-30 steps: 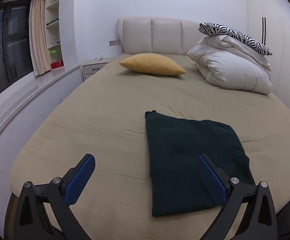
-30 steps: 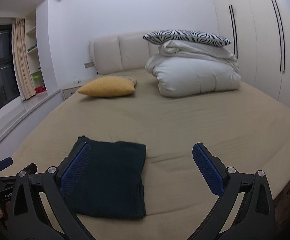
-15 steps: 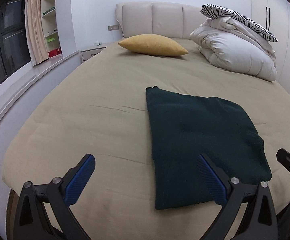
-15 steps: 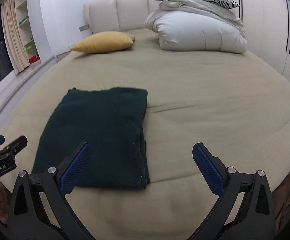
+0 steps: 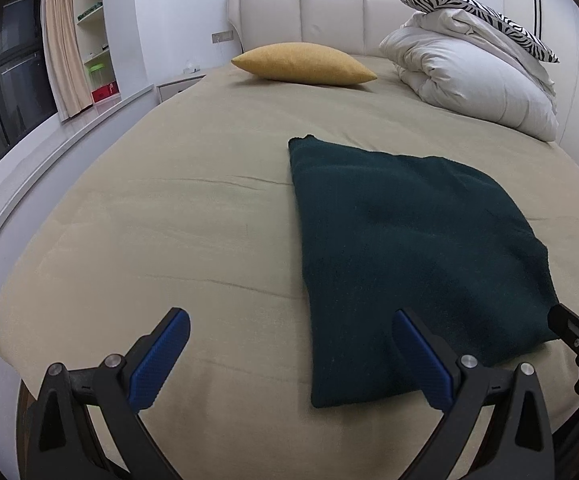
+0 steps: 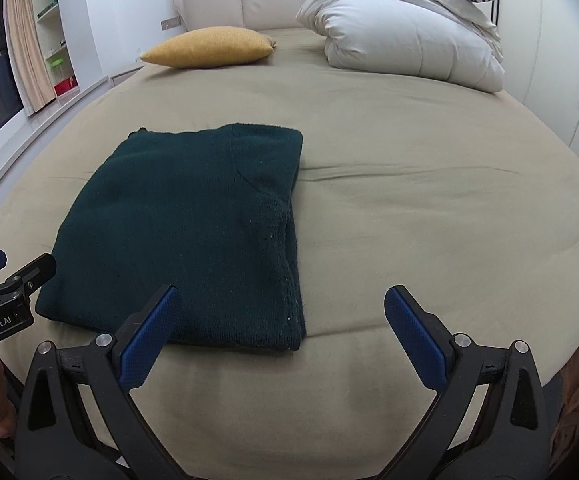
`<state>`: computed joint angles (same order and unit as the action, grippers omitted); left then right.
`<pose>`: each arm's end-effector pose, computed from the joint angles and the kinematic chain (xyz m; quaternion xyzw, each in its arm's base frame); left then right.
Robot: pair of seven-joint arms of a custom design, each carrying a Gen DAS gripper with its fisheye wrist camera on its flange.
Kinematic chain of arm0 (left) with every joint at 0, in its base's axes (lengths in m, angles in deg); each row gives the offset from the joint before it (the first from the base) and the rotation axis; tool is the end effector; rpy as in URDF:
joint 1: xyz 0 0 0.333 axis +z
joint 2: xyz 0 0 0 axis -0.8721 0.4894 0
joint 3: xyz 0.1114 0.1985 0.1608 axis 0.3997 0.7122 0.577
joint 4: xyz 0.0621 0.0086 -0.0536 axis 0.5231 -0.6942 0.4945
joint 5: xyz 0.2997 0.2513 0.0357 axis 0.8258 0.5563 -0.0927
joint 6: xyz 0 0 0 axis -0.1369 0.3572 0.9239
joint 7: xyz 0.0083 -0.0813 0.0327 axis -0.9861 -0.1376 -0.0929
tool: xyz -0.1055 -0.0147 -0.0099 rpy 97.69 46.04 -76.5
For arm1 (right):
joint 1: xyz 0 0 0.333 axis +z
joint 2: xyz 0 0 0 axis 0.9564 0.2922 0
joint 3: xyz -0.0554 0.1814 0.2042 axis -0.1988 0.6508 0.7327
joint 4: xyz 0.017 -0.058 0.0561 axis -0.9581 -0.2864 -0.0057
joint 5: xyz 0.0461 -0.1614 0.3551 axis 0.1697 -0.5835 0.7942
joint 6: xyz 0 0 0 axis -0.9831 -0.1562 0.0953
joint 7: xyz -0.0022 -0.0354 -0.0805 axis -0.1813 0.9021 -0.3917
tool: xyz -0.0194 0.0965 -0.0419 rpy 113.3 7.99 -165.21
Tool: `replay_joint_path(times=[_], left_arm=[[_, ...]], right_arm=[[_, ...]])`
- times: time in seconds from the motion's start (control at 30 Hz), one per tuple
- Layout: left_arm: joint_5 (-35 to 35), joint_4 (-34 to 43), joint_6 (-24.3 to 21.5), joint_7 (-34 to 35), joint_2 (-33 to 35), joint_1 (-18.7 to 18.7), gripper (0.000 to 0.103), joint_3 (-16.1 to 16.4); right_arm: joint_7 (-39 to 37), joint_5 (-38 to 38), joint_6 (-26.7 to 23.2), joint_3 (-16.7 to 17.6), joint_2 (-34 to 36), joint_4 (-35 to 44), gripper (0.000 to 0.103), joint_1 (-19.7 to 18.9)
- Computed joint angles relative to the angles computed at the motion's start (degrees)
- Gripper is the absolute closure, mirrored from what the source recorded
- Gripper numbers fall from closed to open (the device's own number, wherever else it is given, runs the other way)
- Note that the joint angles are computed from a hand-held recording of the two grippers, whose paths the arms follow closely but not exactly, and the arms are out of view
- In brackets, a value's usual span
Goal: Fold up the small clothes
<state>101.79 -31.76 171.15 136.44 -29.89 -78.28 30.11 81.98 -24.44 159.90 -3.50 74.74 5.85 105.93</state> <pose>0.6598 -0.2869 0.5092 -0.5838 0.7322 -0.2618 0.2335 0.6432 0.3529 0.4406 -0.5367 0.7735 -0.2625 0.2116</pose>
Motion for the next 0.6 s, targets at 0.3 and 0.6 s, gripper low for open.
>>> replay_joint_path(times=[0.3,0.6], left_arm=[[-0.9,0.3,-0.3,0.6,0.2,0.4,0.0,-0.1],[-0.8,0.2,-0.4,0.3,0.1,0.3,0.0,0.0]], right_arm=[[-1.0,1.3,-0.9,0.0,1.4,2.2,0.0,0.3],[-0.6,1.8,-1.4,-0.1,1.8,3.1,0.0,0.6]])
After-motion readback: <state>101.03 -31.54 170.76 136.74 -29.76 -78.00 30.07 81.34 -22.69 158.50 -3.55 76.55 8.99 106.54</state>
